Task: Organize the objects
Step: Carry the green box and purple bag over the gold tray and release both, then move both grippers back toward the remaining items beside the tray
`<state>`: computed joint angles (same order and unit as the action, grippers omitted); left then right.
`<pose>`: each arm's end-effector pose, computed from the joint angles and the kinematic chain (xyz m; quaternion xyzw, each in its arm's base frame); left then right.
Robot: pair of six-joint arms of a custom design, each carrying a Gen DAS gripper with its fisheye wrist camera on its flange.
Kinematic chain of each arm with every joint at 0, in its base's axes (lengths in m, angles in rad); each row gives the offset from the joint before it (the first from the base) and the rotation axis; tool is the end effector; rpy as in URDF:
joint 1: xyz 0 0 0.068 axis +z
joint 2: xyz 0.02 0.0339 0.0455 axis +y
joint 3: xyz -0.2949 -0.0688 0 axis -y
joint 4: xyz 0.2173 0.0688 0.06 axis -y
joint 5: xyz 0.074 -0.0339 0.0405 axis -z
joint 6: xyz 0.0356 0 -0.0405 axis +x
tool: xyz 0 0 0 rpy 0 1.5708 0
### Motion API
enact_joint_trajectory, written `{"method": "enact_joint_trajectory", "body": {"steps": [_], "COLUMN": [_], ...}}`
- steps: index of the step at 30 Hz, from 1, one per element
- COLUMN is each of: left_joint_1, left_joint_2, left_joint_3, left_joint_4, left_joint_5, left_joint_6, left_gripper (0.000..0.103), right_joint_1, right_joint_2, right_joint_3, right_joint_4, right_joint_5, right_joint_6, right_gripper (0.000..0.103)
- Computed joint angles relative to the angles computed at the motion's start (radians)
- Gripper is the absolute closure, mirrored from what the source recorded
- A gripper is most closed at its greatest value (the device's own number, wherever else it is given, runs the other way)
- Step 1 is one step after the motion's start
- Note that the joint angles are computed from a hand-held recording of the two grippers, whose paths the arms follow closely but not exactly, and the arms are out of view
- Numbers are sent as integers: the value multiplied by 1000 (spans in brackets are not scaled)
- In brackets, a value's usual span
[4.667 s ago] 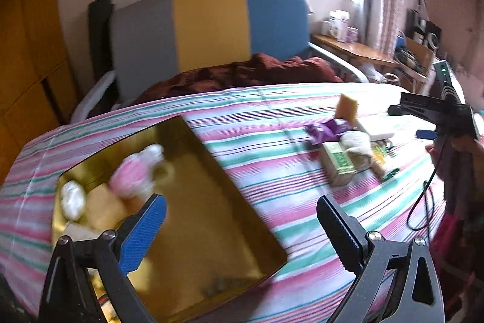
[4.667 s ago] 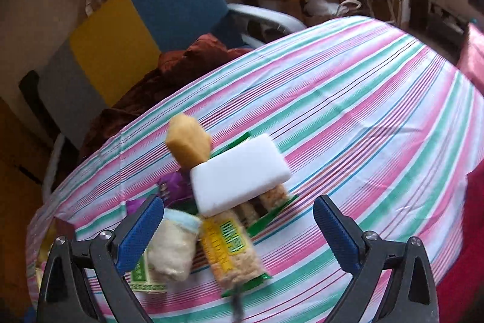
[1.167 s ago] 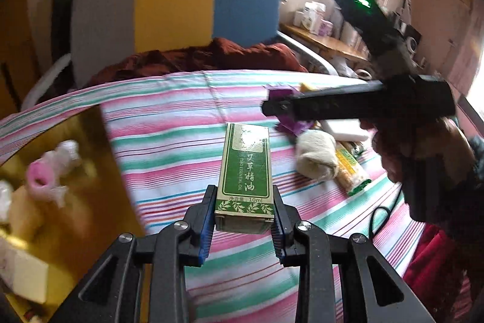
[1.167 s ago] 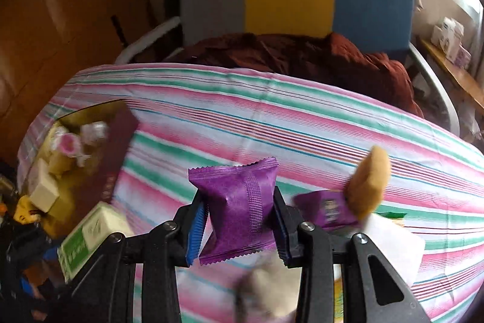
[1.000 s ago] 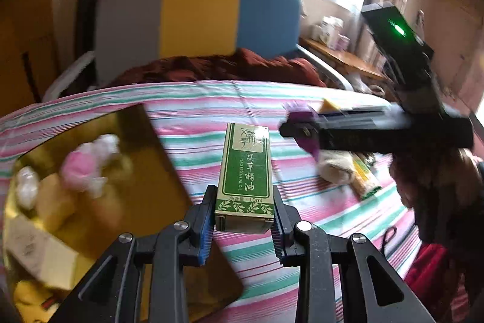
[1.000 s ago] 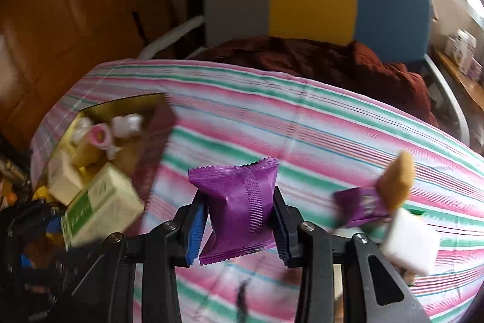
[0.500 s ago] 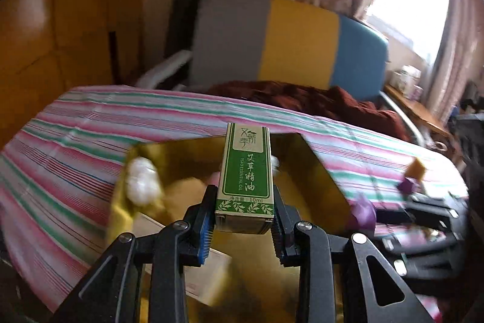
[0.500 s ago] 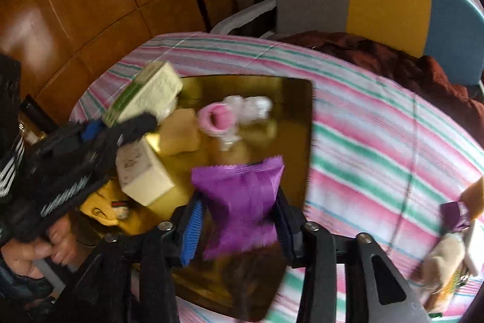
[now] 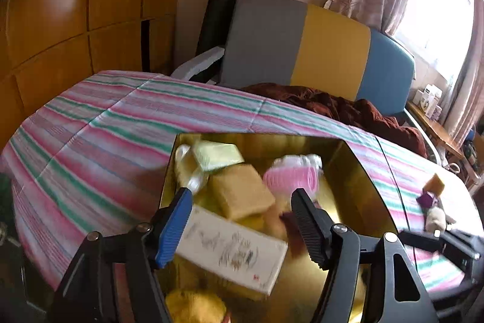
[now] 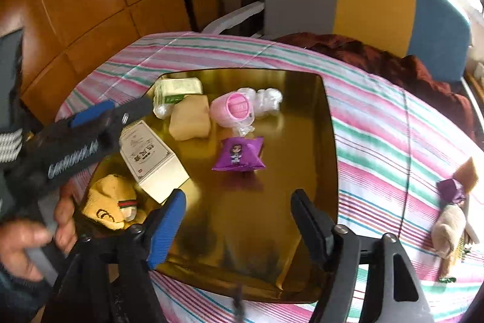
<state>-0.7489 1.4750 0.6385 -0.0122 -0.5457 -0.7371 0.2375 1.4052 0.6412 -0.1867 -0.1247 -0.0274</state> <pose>0.1964 -0.1573 0.2076 -0.0899 0.9015 -0.0445 0.4211 0.2257 0.0592 0.2084 -0.1444 0.9396 0.0909 0.2966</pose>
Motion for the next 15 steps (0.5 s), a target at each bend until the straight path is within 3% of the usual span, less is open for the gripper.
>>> {"method": "enact_joint_trajectory", "body": {"steps": [3, 8, 15], "left_joint_1": [-68, -177, -247], "left_joint_2": [-17, -42, -41], "left_joint_3": [-15, -10, 14], "left_joint_4": [-33, -117, -193], "left_joint_5": [-43, -132, -179], "left_joint_6": [-43, -110, -163], "left_gripper": [31, 28, 27], "right_joint_1": [26, 51, 50], "right_joint_2": [-37, -92, -147], "right_joint_3": [-31, -70, -95], "right_joint_4": [25, 59, 64], "right_joint_5": [61, 134, 174], "right_joint_6": [22, 57, 77], "right_gripper": [20, 19, 19]}}
